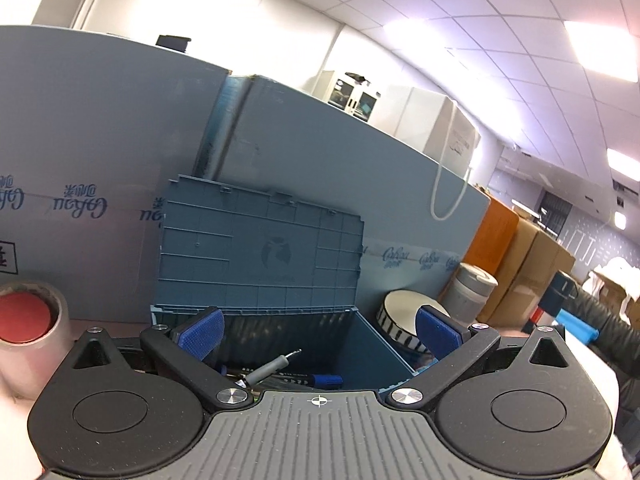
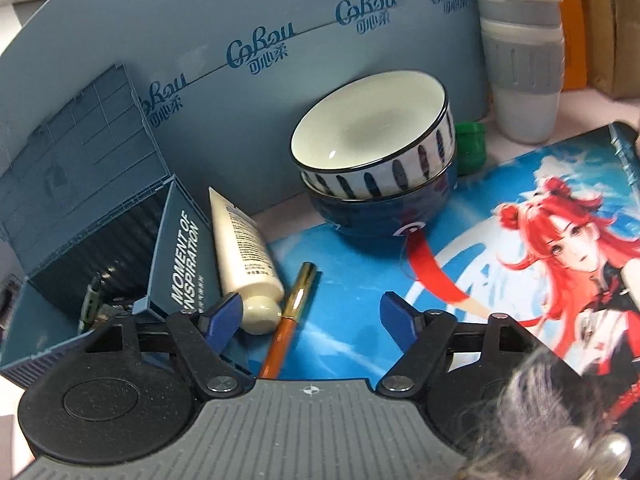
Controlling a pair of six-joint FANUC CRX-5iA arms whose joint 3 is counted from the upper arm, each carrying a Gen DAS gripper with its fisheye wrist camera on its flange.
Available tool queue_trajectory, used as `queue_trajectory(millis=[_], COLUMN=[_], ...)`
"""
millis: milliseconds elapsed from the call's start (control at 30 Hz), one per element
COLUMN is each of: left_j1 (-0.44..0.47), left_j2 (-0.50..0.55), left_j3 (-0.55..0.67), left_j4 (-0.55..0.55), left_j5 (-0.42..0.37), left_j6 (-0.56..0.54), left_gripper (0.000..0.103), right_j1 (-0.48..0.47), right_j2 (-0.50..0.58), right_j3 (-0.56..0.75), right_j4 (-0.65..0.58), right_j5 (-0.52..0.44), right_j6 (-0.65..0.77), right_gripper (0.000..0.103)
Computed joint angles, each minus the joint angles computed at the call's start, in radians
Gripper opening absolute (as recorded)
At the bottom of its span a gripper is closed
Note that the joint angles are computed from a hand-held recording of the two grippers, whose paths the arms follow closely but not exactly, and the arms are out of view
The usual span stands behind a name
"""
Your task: Organize rigid objects
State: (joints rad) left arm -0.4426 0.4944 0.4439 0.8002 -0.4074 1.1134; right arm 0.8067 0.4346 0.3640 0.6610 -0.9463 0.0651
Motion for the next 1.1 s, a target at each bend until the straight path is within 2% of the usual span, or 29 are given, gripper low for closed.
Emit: queue_trajectory(millis=[167, 300, 367, 567, 700, 800, 967, 1100], left_j1=[0.005, 0.013, 0.016, 0.027, 0.028, 0.033, 0.036, 0.038], left_j2=[0.0, 0.004, 0.003, 0.006, 0.002, 0.001, 0.004, 0.005], left_j3=[-0.005, 0.003, 0.002, 0.009, -0.007, -0.004, -0.002, -0.001], left_j4=[0.009, -0.007, -0.015, -0.03, -0.001, -0.021, -0.019, -0.024], left_j5=[-0.002, -0.003, -0.001, -0.005, 0.009, 0.006, 0.003, 0.003], left_j6=[0.002, 0.045, 0.058, 0.093, 0.072, 0.096, 0.102, 0.111], left_gripper=[0.103, 0.103, 0.103, 0.103, 0.103, 0.103, 0.103, 0.103], right_j1=[-0.02, -0.041, -0.05, -0.073, -0.091, -0.104, -0.108, -0.1], right_j2=[-0.055, -0.129, -0.131, -0.101, -0.088, -0.077, -0.062, -0.051], right_j3=[-0.116, -0.274, -0.279, -0.207, -0.144, -0.097, -0.069, -0.057], right_j4=[0.039, 0.165, 0.154, 0.01, -0.143, -0.235, -0.248, -0.171], right_j5=[0.131, 0.272, 0.297, 0.332, 0.324, 0.308, 0.288, 0.233], right_j6=[-0.125, -0.34, -0.352, -0.171, 0.059, 0.215, 0.345, 0.351], right_gripper=[0.065, 0.064, 0.064, 0.061, 0.059, 0.058, 0.055, 0.058])
